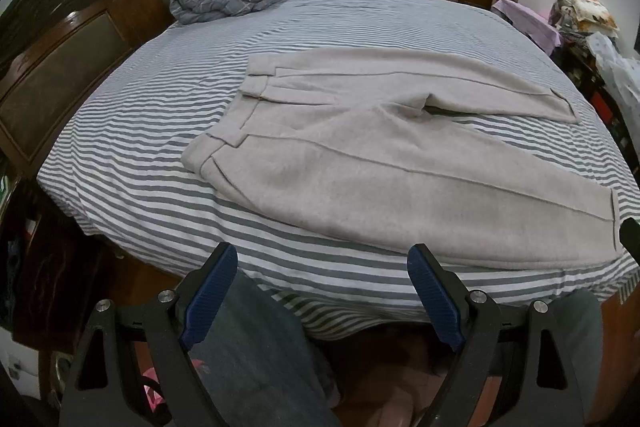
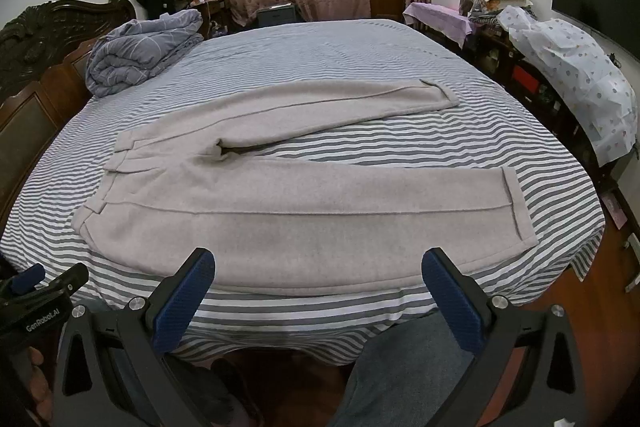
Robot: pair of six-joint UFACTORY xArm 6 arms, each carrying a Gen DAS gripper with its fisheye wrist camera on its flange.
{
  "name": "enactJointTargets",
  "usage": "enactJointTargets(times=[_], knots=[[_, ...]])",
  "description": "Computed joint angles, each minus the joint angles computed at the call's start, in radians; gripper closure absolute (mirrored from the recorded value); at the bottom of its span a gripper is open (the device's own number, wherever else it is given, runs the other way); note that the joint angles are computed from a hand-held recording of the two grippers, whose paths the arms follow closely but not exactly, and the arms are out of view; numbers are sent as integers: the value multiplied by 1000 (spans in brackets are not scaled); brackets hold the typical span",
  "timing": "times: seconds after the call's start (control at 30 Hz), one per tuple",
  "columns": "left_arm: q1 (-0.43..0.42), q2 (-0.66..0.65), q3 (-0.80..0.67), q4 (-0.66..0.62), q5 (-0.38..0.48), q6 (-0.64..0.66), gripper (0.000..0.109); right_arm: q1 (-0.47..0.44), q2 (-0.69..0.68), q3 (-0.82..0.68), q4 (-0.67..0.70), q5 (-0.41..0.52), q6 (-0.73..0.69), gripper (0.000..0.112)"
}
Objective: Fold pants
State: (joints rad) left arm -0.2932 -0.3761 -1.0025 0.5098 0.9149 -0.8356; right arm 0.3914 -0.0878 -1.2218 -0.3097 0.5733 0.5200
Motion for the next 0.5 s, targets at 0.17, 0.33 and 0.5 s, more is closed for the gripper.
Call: enactJointTargets(times=[0.17,0.33,0.5], knots=[[3,-7,11,6,-26,4,22,2,5,-7,-5,0,2,10],[-4,-4,11,30,-23,-6,22,7,10,-13,-40,-2,20,10],[-4,-7,14,43,-45,-17,22,11,11,-23,-70,-10,17,10]])
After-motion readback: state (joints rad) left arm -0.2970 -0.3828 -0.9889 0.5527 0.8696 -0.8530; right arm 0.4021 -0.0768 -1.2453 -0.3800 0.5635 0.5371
